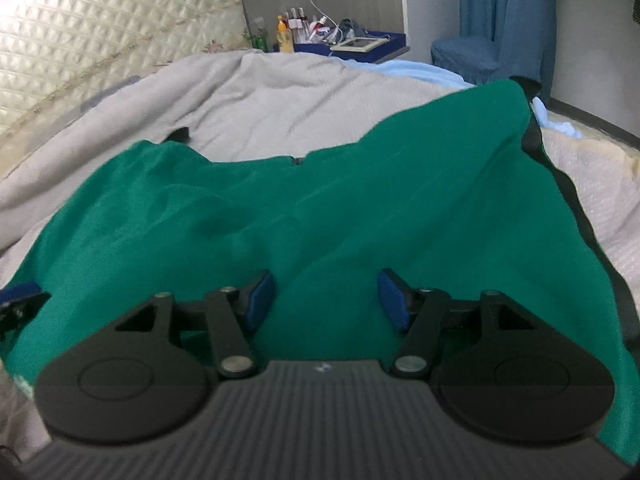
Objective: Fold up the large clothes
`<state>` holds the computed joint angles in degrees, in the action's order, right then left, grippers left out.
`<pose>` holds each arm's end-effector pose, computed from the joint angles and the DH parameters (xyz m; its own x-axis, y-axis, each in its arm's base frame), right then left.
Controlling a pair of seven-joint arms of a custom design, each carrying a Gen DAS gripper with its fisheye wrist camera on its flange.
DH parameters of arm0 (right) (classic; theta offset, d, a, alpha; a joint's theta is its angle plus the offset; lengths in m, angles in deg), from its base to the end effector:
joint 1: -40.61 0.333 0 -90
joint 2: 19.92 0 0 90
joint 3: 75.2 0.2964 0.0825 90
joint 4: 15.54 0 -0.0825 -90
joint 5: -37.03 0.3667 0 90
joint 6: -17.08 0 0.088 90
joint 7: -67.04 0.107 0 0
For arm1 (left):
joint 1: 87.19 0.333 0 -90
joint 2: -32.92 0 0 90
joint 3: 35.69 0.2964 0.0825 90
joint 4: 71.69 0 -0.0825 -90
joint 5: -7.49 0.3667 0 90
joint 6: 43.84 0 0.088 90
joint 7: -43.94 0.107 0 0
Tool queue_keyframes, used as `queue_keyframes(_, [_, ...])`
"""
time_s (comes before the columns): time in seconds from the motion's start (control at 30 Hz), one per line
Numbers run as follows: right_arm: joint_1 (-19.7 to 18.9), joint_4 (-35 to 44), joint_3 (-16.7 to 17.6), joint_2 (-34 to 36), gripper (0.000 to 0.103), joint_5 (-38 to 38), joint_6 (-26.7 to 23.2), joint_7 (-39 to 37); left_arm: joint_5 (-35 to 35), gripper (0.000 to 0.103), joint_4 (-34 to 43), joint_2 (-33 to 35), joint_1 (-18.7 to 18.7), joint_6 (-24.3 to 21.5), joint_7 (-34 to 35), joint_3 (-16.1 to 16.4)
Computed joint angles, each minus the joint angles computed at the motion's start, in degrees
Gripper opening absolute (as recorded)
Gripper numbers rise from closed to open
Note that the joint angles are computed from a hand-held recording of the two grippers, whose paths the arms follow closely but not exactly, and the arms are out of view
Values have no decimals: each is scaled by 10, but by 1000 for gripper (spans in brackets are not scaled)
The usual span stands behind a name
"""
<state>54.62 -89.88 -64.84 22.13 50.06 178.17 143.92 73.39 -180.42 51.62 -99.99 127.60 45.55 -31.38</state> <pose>0.7145 0.2646 0.3979 0.4221 -0.8921 -0.1613 -0.6759 -0.1911 -0.7118 0.6093 -0.1602 0.3797 0.2045 -0.9607 0.1879 -0.6130 -0.2754 -0.7406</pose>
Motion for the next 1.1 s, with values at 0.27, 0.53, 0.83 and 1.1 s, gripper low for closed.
queue_keyframes(0.27, [29,-13,-35,-8,62,-27,14,63,26,80,3,0,-16,-8,-29,14])
queue_keyframes(0.53, [1,-164,7,-118,63,7,90,103,155,81,-46,-75,-6,-23,-193,-13])
queue_keyframes(0.83, [-123,-314,172,-227,64,167,161,-71,240,81,-96,-149,29,-23,-321,-86])
queue_keyframes(1.1, [-156,-342,212,-259,64,312,131,-163,268,89,-89,-124,66,82,-459,-112])
